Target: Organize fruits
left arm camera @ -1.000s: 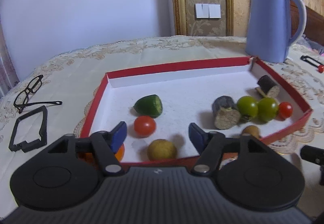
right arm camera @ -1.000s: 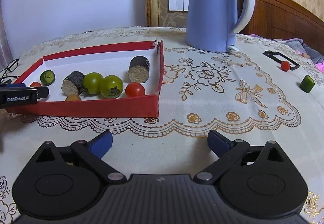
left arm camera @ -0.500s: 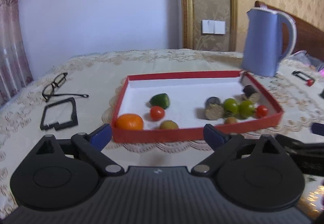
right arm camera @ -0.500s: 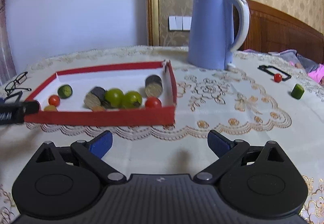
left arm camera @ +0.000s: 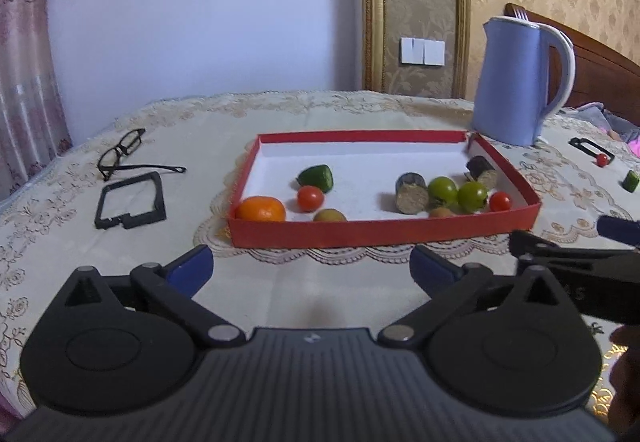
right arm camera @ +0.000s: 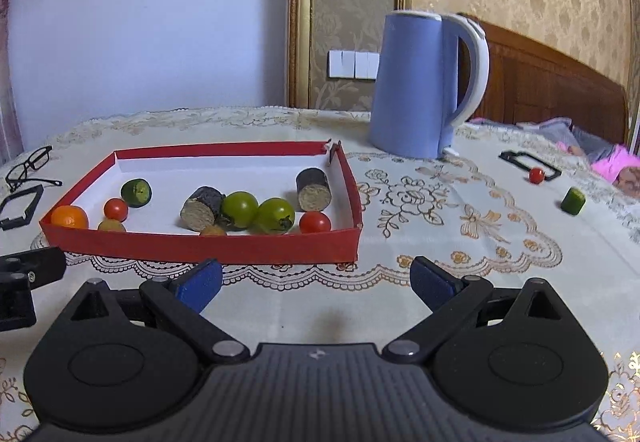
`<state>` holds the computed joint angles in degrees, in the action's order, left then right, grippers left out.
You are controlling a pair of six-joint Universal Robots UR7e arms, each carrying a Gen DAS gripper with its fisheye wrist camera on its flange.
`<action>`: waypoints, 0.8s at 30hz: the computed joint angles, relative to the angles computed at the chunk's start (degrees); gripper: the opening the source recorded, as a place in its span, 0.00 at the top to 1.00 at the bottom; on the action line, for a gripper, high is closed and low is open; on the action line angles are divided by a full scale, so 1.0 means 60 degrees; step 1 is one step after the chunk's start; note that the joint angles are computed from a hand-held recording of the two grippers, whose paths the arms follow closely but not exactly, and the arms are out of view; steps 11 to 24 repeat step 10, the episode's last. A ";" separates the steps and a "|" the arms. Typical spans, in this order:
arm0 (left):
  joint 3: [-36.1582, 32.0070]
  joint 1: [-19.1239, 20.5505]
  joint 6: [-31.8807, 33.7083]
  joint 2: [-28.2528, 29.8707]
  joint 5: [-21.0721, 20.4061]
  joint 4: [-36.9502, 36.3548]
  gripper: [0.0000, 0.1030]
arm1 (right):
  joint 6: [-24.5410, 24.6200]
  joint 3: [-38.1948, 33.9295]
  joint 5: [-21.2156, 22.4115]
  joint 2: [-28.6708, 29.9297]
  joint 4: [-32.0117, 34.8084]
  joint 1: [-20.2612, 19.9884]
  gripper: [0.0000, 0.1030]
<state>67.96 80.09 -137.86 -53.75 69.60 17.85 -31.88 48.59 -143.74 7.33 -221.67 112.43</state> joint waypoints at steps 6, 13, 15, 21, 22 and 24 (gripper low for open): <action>0.0256 -0.0055 0.0272 -0.0070 -0.0171 -0.0322 0.00 | -0.0594 -0.0640 -0.0008 0.0349 -0.0051 0.0069 0.02; 0.0482 -0.0082 0.0388 -0.0169 -0.0183 -0.0587 0.00 | -0.0466 -0.0714 -0.0028 0.0384 0.0088 0.0047 0.02; 0.0482 -0.0082 0.0388 -0.0169 -0.0183 -0.0587 0.00 | -0.0466 -0.0714 -0.0028 0.0384 0.0088 0.0047 0.02; 0.0482 -0.0082 0.0388 -0.0169 -0.0183 -0.0587 0.00 | -0.0466 -0.0714 -0.0028 0.0384 0.0088 0.0047 0.02; 0.0482 -0.0082 0.0388 -0.0169 -0.0183 -0.0587 0.00 | -0.0466 -0.0714 -0.0028 0.0384 0.0088 0.0047 0.02; 0.0482 -0.0082 0.0388 -0.0169 -0.0183 -0.0587 0.00 | -0.0466 -0.0714 -0.0028 0.0384 0.0088 0.0047 0.02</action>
